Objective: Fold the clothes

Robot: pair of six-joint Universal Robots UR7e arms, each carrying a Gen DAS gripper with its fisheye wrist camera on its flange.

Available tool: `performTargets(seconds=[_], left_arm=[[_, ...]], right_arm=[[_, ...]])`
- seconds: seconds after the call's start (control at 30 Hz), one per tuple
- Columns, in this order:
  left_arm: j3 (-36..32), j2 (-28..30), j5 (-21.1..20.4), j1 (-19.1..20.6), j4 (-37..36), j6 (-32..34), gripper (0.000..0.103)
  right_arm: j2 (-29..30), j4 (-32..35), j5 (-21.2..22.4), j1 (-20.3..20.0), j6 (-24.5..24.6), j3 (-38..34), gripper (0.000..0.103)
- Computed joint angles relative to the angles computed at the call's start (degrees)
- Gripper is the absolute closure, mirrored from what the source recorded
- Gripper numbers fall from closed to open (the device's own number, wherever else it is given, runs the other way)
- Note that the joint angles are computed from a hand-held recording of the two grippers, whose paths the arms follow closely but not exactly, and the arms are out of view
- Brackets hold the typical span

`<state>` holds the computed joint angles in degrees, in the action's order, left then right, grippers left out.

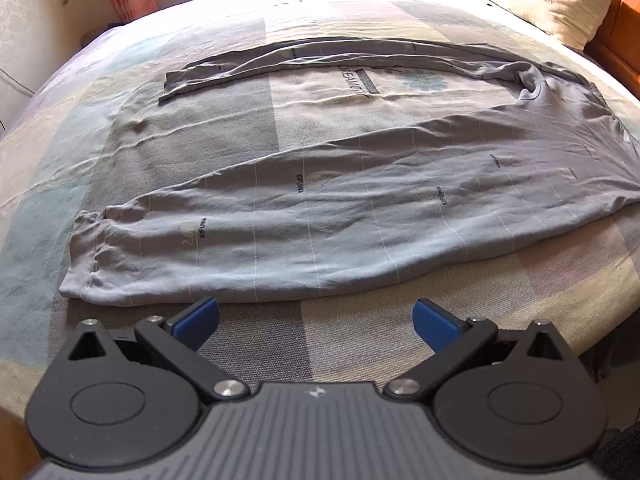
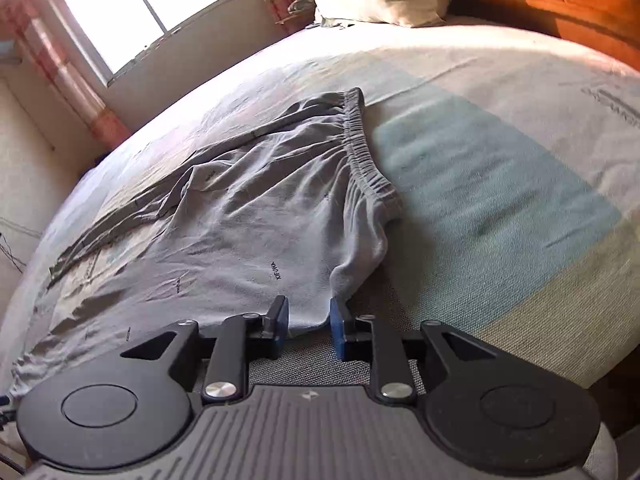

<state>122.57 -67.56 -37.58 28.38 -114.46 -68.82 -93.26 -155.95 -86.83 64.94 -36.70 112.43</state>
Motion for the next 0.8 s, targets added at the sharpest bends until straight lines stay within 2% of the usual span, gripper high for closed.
performTargets(seconds=[0.07, 0.27, 0.37, 0.43, 0.5, 0.7, 0.8], left_arm=[[1.8, -1.0, -0.3, 0.1, -4.2, 0.4, 0.001], [4.1, -1.6, 2.6, 0.4, -11.9, 5.9, 0.001], [5.0, -1.2, 3.7, 2.6, -18.7, 11.0, 0.001], [5.8, -1.4, 3.6, 4.7, -21.9, 11.3, 0.001], [5.8, -2.4, 4.4, 6.0, -17.2, 6.2, 0.001], [5.8, -12.2, 4.9, 5.5, 14.7, -24.8, 0.001], [7.3, -16.7, 7.5, 3.4, 18.6, -29.1, 0.001]], right_arm=[[0.1, -1.2, -1.3, 1.8, -3.6, 1.1, 0.066], [0.7, -0.1, -2.9, 7.3, -11.9, 3.6, 0.063], [2.3, 0.5, -4.2, 10.2, -14.3, 4.5, 0.06], [3.0, 1.3, -4.5, 11.3, -14.8, 4.9, 0.059], [3.4, 1.7, -5.0, 12.1, -15.0, 5.4, 0.058], [3.8, 0.7, -7.7, 12.3, -14.1, 5.7, 0.051], [4.6, -0.4, -9.1, 12.0, -11.9, 5.3, 0.048]])
